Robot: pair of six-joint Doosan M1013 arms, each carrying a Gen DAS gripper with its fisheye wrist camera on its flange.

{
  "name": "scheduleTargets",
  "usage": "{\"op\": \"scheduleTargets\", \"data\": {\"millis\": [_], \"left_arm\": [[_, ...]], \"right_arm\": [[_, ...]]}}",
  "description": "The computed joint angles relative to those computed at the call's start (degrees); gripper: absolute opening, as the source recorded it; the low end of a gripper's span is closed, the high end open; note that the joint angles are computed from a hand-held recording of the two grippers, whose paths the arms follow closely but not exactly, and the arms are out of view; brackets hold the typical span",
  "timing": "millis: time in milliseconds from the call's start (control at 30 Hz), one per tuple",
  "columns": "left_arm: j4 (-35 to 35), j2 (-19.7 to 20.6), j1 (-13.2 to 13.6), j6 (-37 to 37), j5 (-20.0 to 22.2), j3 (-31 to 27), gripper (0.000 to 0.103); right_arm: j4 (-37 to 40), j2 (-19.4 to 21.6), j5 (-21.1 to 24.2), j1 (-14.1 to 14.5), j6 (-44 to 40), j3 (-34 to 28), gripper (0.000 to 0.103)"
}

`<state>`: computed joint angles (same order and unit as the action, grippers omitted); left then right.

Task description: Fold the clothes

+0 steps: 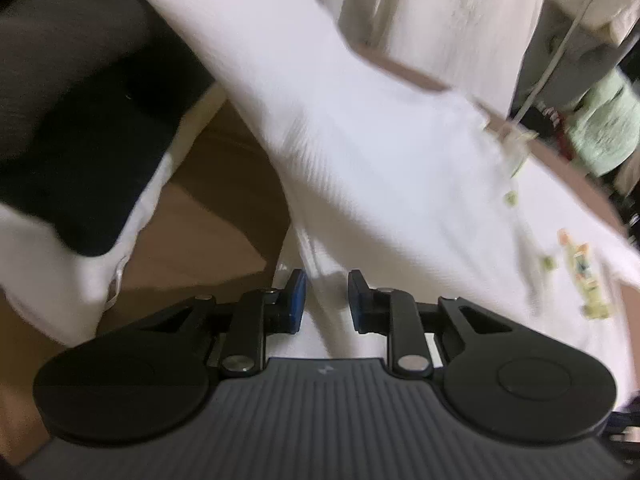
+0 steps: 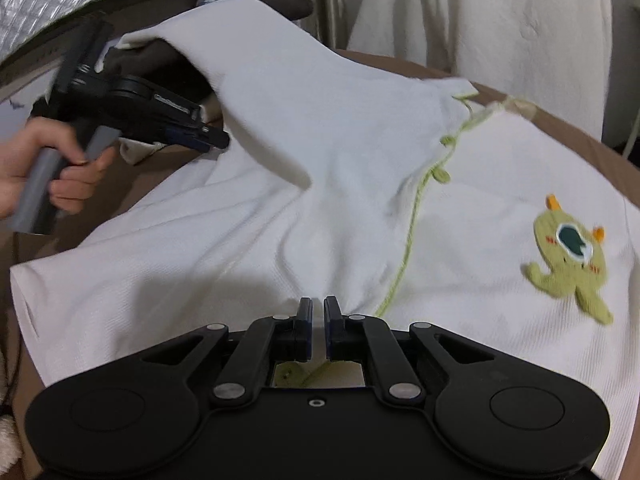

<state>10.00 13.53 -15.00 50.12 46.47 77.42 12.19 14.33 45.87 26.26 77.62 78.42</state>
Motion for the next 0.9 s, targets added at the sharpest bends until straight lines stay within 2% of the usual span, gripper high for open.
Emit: {"op": "scheduleTargets", "data": {"millis": [33,100,133,167,200,233,267,467,567,633,767,900], "left_arm": [[0.6,0.7,0.0,-0.3,0.9,-0.6,0.023],[0.5,0.9,0.0,-0.6,-0.6,-0.3,0.022],[0.6,0.9,-0.1,0.7,-1.0,-0.3,0.014],[2.4,1.2,-0.7,2.8,0.4,-1.1,0.003],[4.3,1.6,-1.4,5.0,1.8,-1.9,0.002],[7.5,1.8,-2.1,4.6,3.1,-2.4,0.002],[10.0,1.5,-2.5,2.6,2.8,-2.3,0.002],[21.0,-0.4,-3.0,-9.3,3.0,-0.6,0.002],[24.9,-1.0,-3.0,-14.2,6.9,-0.1,0.002],[25.1,-1.7,-2.5,-17.2,5.4,0.9,0.002],[27.4,-1.0,-2.7,-17.6,6.5,0.9,0.002],[25.2,2.1,-2.3,-13.1,11.0,-0.7,0.003]], "right_arm": [[0.5,-0.1,0.2,-0.2,-0.6,0.0,0.008],[1.2,-0.3,0.6,-0.6,-1.7,0.1,0.008],[1.1,-0.4,0.8,-0.6,-2.2,0.2,0.009],[0.8,-0.5,0.8,-0.6,-2.6,0.2,0.012],[-0.2,-0.5,0.6,-0.6,-2.7,0.4,0.016],[-1.5,-0.5,0.2,-0.6,-2.5,0.5,0.028],[-2.4,-0.4,0.0,-0.6,-2.3,0.5,0.032],[-0.4,0.0,0.7,-2.1,0.0,0.4,0.032],[-1.5,-0.3,0.5,-2.2,0.9,0.9,0.032],[-2.0,-0.5,0.1,-2.3,1.6,1.4,0.032],[1.5,-1.1,-0.2,-3.1,1.2,2.1,0.032],[8.2,-1.5,0.4,-3.8,-2.6,2.6,0.032]]}}
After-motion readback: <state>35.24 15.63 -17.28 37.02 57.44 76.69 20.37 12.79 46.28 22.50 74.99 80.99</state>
